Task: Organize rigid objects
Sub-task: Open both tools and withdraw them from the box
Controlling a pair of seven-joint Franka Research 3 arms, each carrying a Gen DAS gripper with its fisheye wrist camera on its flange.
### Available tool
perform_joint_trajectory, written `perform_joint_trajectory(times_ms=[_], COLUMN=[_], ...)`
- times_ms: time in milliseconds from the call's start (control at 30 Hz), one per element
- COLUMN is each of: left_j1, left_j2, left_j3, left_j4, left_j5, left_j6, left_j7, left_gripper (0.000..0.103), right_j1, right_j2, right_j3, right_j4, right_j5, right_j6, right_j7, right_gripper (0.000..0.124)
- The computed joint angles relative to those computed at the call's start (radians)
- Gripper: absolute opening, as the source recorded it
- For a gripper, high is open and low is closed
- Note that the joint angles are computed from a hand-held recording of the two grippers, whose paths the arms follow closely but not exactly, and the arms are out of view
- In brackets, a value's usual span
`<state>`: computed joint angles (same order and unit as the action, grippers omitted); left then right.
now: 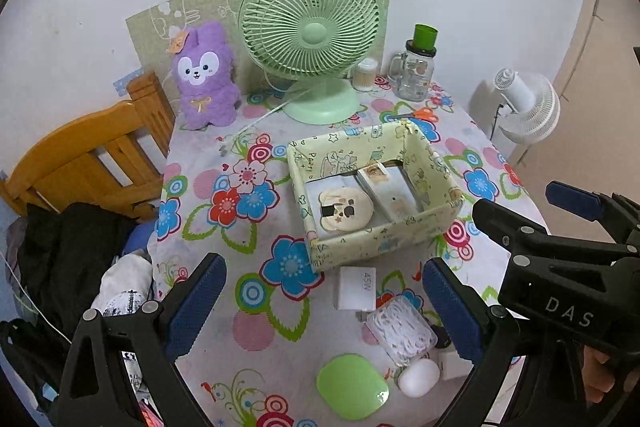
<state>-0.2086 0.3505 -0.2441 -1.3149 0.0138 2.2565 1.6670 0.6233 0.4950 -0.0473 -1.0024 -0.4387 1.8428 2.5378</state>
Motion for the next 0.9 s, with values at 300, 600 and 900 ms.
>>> perform_joint_trajectory(times_ms=[300, 600, 900], left_j1=[0.022, 0.013, -0.009], left_j2=[-0.046, -0.073, -0.117], left_j3=[-0.015, -0.011, -0.005], left_j4=[-0.061, -0.101, -0.182], left_j5=[-0.064, -0.075, -0.031], left_j6=[0.019, 0.035, 0.059], left_j7=[0.061, 0.040, -0.045], left_gripper=[0.100, 0.100, 0.100], right_j1=[0.022, 0.004, -0.043], right_j2=[-0.059, -0.125, -0.221], right_j3=[0.011, 0.036, 0.071], right_j4=[-0.073, -0.170, -0.331], right_j5=[-0.041, -0.058, -0.040], right_j6=[0.001, 0.044, 0.119], right_j7=[0.068, 0.081, 0.072], right_gripper=[0.088, 0.088, 0.088])
